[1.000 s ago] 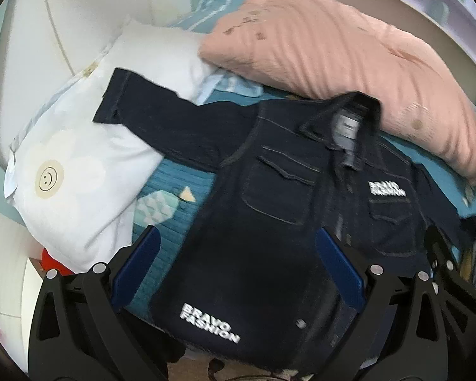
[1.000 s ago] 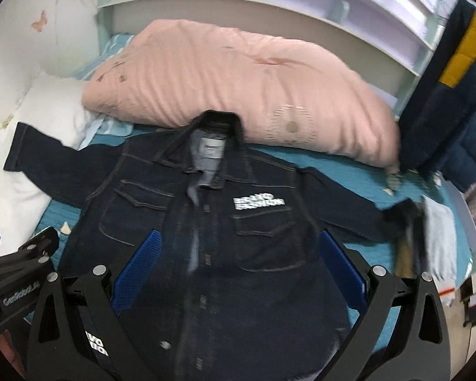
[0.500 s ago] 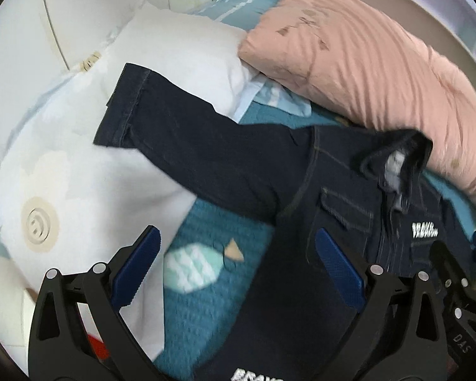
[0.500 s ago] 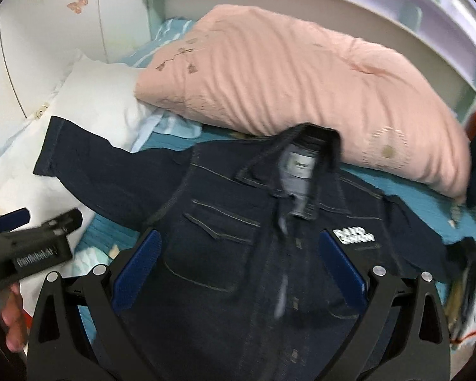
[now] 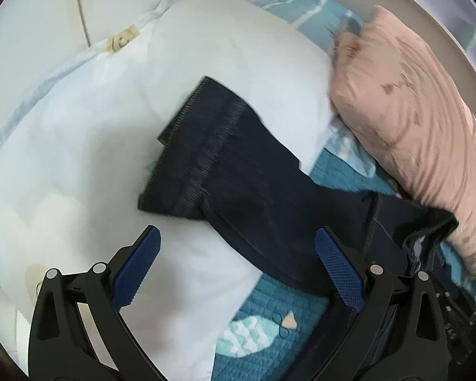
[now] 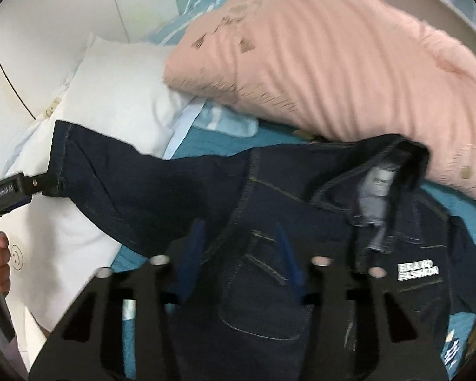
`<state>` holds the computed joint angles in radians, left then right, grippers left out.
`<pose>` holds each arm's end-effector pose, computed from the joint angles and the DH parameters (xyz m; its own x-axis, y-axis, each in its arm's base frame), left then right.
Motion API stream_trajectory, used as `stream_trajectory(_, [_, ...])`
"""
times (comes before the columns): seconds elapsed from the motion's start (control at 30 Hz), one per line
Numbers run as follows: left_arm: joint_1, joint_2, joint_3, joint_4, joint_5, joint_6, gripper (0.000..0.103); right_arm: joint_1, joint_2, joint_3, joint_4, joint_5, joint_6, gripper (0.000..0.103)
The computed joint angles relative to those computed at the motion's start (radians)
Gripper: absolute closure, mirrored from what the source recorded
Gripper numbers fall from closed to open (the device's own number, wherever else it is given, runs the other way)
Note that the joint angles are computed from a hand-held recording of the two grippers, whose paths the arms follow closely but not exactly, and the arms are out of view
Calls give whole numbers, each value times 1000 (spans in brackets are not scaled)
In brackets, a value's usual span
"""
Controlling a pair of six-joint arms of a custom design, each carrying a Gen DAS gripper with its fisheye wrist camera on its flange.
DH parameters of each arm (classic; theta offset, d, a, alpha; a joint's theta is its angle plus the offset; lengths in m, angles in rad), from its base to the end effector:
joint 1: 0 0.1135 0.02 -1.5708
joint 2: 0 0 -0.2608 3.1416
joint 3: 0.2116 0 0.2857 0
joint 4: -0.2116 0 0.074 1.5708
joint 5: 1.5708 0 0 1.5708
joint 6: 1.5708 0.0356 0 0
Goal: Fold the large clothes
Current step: 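Lift the sleeve cuff with the left tool and swing it over the jacket front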
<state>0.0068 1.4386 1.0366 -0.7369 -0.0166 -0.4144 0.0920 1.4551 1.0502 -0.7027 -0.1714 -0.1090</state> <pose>0.3120 0.0027 0.2184 -0.8258 -0.4082 -0.3892 -0.3782 0.9127 -0.1547 0.3171 0.0354 0.2201 -0.8675 -0.1877 -0.4608 -0.2623 0.9595 0.1031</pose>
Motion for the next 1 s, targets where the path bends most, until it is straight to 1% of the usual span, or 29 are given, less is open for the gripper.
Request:
stream_trajectory(0.07, [35, 34, 15, 4, 32, 3, 5, 19, 72, 43, -11, -10, 3, 73])
stream_trajectory(0.13, [78, 74, 30, 11, 91, 6, 5, 27, 136, 83, -39, -30, 8, 85])
stream_trajectory(0.23, [127, 110, 39, 25, 168, -1, 5, 37, 262, 160, -97, -77, 13, 90])
stream_trajectory(0.3, [150, 125, 40, 35, 204, -11, 5, 44, 323, 187, -109, -83, 23, 90])
stream_trajectory(0.33, [168, 134, 40, 39, 236, -20, 5, 47, 354, 201, -117, -86, 30, 92])
stream_trajectory(0.37, [183, 138, 38, 45, 264, -33, 5, 49, 389, 218, -130, -87, 39, 95])
stream_trajectory(0.4, [195, 140, 34, 51, 283, -49, 5, 55, 414, 229, -139, -85, 43, 102])
stream_trajectory(0.53, [223, 164, 36, 75, 335, -96, 5, 76, 539, 270, -133, -93, 67, 103])
stream_trajectory(0.6, [235, 172, 21, 116, 354, -140, 5, 89, 588, 278, -109, -84, 85, 103])
stream_trajectory(0.67, [250, 195, 25, 123, 381, -156, 5, 93, 622, 278, -76, -88, 99, 103])
stream_trajectory(0.73, [253, 224, 35, 134, 384, -172, 5, 84, 654, 306, -95, -107, 113, 103])
stream_trajectory(0.8, [246, 235, 36, 144, 364, -193, 6, 70, 684, 346, -138, -133, 99, 103])
stream_trajectory(0.83, [237, 238, 38, 148, 349, -198, 12, 59, 696, 358, -152, -153, 96, 103])
stream_trajectory(0.87, [228, 238, 41, 145, 323, -202, 22, 48, 705, 363, -157, -174, 94, 103])
stream_trajectory(0.9, [221, 240, 46, 137, 295, -195, 40, 41, 706, 360, -155, -184, 91, 103])
stream_trajectory(0.93, [213, 239, 49, 133, 275, -171, 44, 35, 703, 349, -146, -197, 84, 103])
stream_trajectory(0.97, [213, 229, 39, 149, 279, -144, 51, 30, 697, 336, -134, -208, 81, 103])
stream_trajectory(1.0, [213, 209, 18, 179, 290, -107, 61, 27, 690, 327, -128, -214, 82, 103])
